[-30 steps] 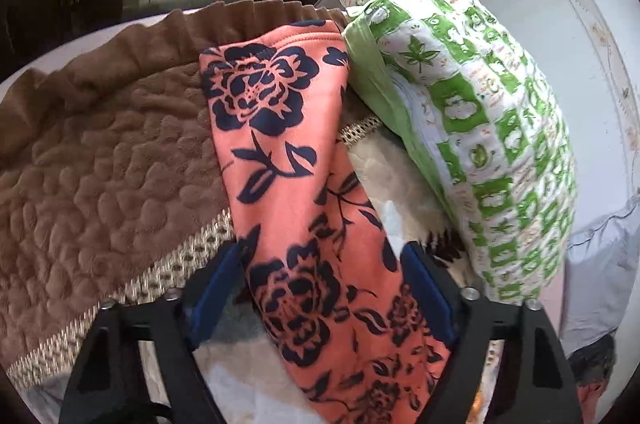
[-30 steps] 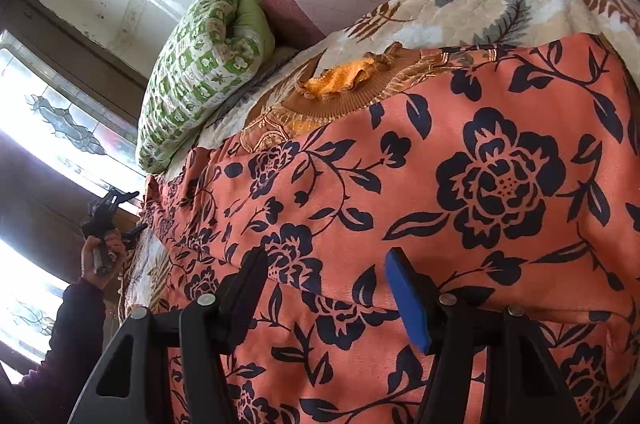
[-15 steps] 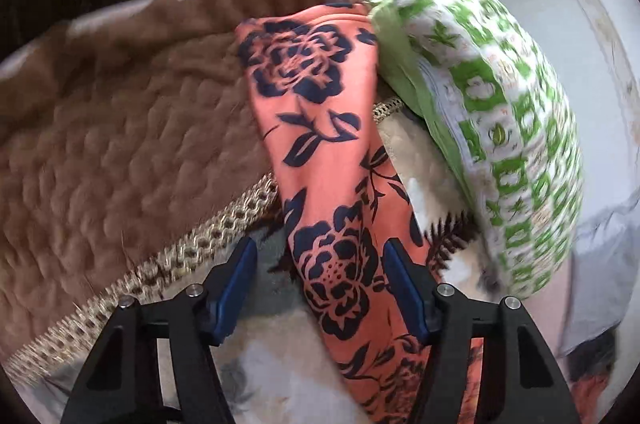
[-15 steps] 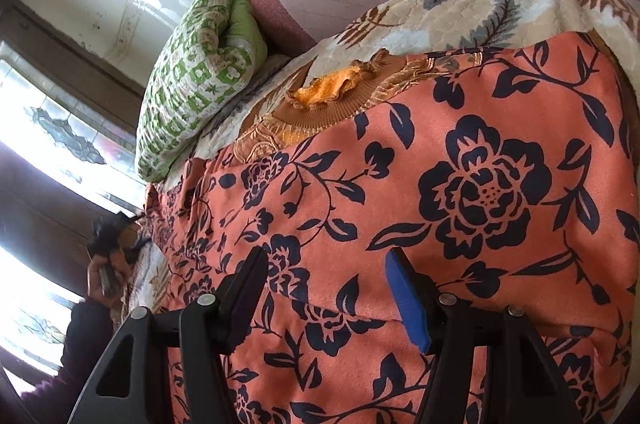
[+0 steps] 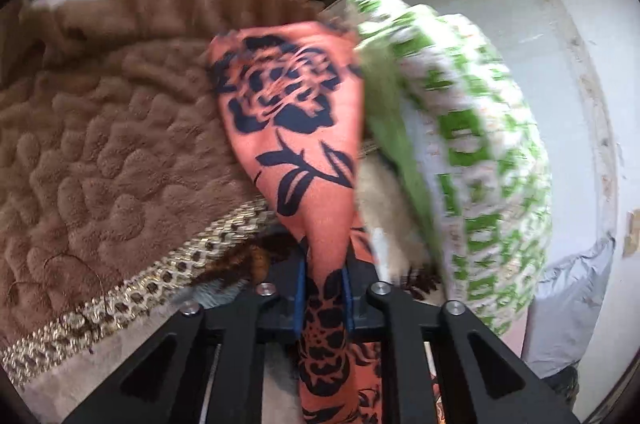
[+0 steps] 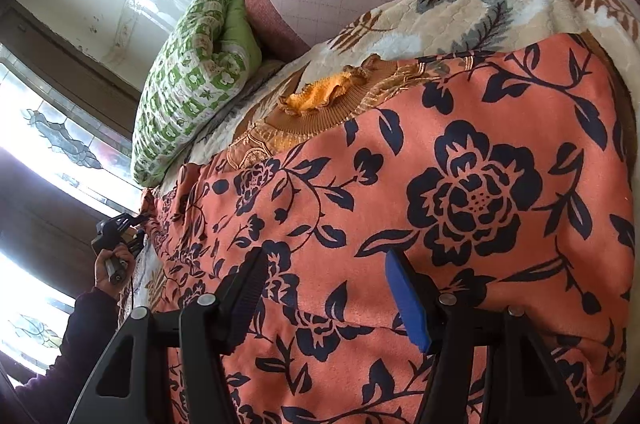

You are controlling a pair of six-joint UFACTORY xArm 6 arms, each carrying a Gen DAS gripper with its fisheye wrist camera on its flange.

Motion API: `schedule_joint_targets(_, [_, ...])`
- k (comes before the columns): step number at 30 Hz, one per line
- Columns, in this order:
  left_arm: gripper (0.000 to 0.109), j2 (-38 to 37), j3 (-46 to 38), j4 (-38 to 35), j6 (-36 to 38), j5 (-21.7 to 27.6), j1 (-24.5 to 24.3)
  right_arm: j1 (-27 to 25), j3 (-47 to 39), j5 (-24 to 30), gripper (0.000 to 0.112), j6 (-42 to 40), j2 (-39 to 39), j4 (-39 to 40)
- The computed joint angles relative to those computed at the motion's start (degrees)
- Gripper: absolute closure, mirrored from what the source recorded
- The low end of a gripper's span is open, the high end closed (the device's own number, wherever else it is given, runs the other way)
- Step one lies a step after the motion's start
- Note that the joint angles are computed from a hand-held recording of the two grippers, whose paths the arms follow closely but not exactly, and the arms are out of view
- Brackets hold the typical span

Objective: Fold small clothes
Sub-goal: 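Grasp the other blouse sleeve with the left gripper, then fold the held sleeve across the blouse body and open the left gripper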

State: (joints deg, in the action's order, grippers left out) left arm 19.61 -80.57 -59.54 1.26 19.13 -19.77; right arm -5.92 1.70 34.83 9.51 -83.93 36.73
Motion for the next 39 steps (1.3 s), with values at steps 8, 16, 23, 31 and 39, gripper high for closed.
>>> schedule_joint_targets(8, [0.099, -8.0, -0.3, 21.9, -7.1, 0.8, -5.0, -3.6, 0.4, 2.4, 0.048, 1.2, -5.6, 1.0])
schedule_joint_targets(16, [0.099, -11.4, -8.4, 41.1, -13.2, 9.5, -21.8, -19.4, -0.8, 14.0, 0.048, -3.7, -15.2, 8.2])
schedule_joint_targets(23, [0.069, -1.1, -22.8, 49.5, -10.2, 25.0, -40.8, -58.8, -4.8, 41.8, 0.048, -21.4, -15.9, 25.3])
schedule_joint_targets(31, [0.029, -10.6, -5.8, 66.1, -20.3, 15.1, -44.7, -65.5, -6.8, 46.9, 0.037, -25.8, -12.9, 26.6])
schedule_joint_targets(39, [0.025, -17.8, 10.7, 87.2, -51.9, 12.7, -33.2, -27.0, -3.6, 22.9, 0.037, -7.7, -14.1, 8.5])
